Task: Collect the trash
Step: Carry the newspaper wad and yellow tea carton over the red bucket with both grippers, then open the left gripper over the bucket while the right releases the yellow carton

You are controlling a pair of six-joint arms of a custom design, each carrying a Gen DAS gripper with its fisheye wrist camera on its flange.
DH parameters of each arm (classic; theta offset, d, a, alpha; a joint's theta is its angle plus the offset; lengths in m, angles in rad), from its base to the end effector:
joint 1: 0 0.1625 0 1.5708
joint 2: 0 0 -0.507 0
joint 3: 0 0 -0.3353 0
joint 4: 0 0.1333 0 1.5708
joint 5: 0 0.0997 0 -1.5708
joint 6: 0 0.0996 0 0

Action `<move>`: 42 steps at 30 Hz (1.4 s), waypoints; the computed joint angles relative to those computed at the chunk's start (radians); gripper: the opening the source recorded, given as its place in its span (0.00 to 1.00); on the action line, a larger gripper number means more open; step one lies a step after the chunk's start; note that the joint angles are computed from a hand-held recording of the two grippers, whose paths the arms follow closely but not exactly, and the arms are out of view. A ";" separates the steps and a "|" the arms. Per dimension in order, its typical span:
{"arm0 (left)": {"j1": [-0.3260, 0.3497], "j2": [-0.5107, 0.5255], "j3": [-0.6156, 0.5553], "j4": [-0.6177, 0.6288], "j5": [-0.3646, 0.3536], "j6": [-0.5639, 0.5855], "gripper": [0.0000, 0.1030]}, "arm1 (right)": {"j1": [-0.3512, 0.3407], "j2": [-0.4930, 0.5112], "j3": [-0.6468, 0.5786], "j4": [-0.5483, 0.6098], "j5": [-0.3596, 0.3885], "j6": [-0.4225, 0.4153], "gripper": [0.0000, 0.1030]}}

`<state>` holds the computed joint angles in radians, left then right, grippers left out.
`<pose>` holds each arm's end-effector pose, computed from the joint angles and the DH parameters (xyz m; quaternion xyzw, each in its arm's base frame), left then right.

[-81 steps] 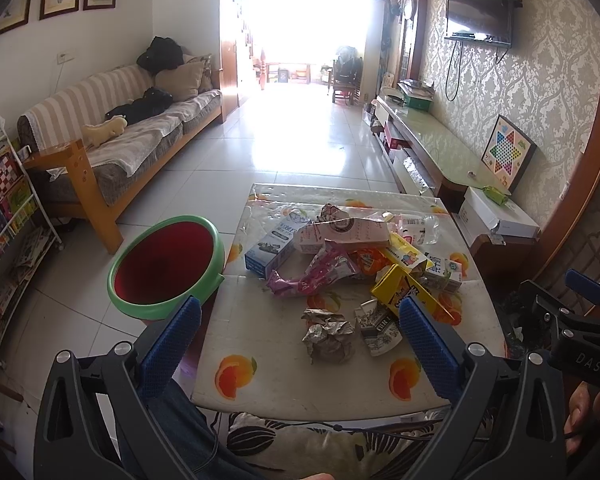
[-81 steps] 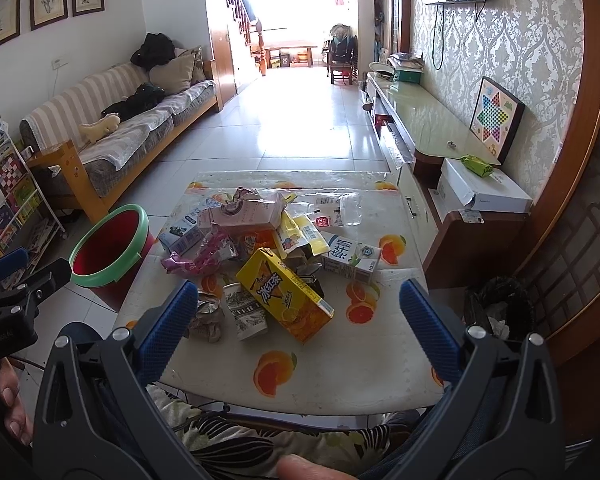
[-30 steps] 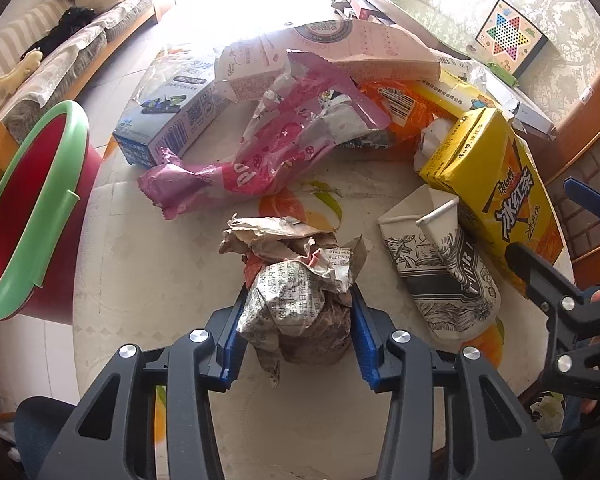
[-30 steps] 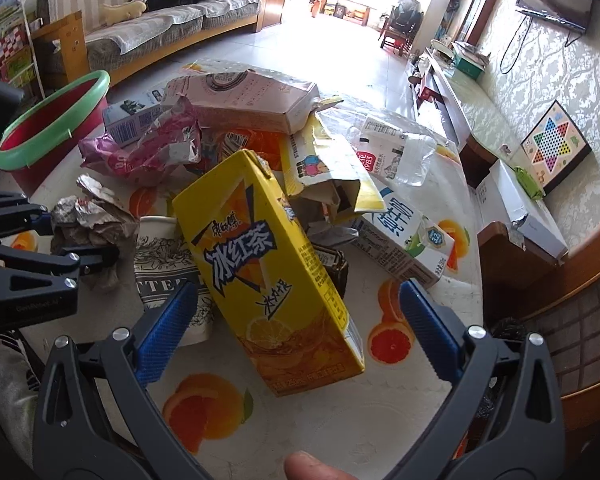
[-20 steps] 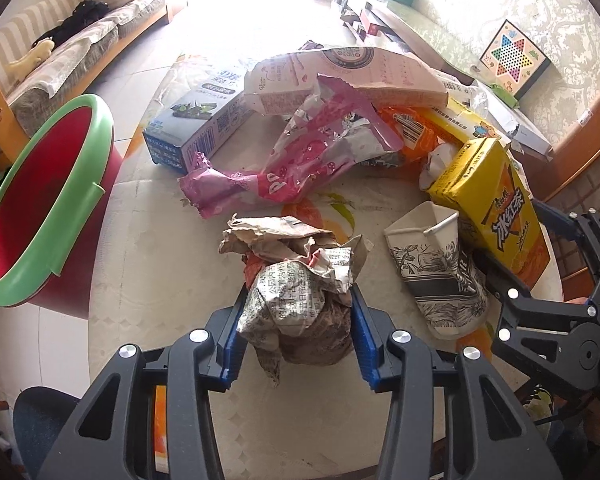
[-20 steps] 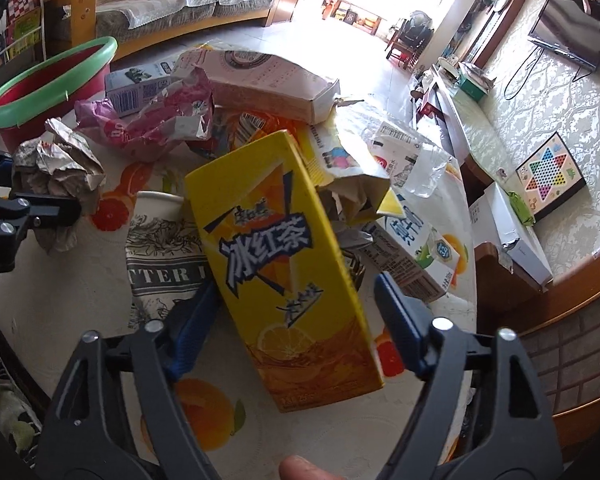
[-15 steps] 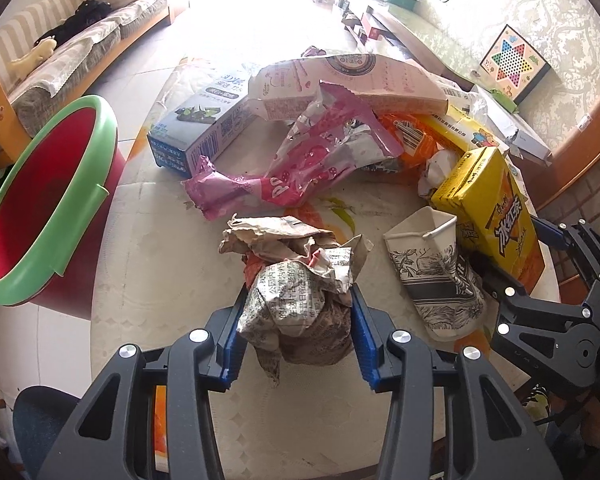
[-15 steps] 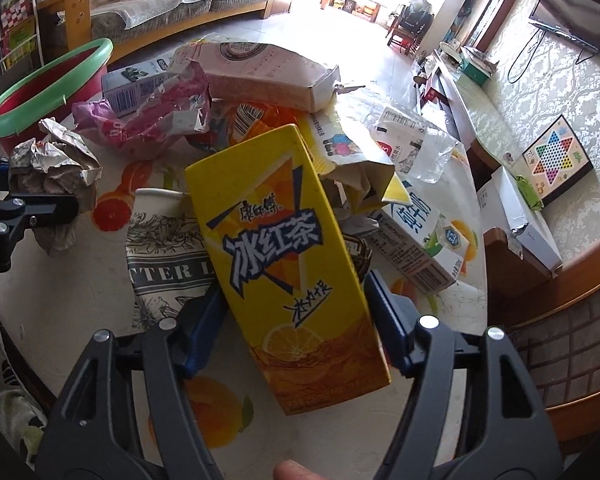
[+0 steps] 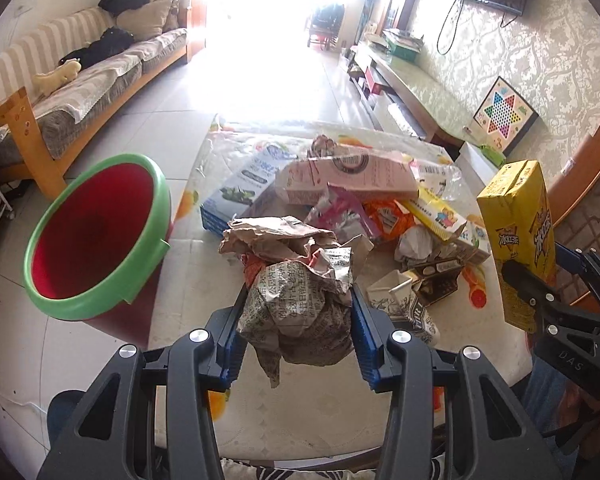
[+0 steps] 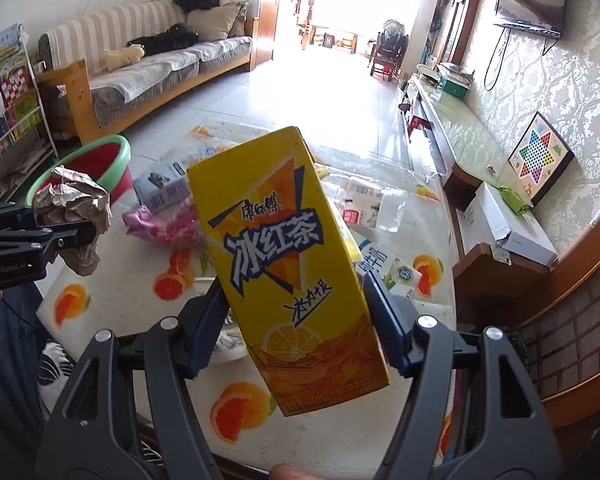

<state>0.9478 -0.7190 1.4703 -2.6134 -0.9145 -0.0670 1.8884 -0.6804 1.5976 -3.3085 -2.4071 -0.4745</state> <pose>-0.2769 -0.7180 0.2206 0.2121 0.9135 -0.2371 0.2536 0.2796 -0.6605 0.2427 0.1739 -0.8356 0.3342 0.3998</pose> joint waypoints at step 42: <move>0.201 -0.035 -0.324 0.098 0.218 -0.043 0.89 | 0.097 0.454 -0.898 0.684 0.262 0.043 0.63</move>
<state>1.1488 -0.7543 1.1459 -2.5153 -0.6960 -0.1102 1.9853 -0.2263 0.6997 -2.6245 -2.1448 -0.4320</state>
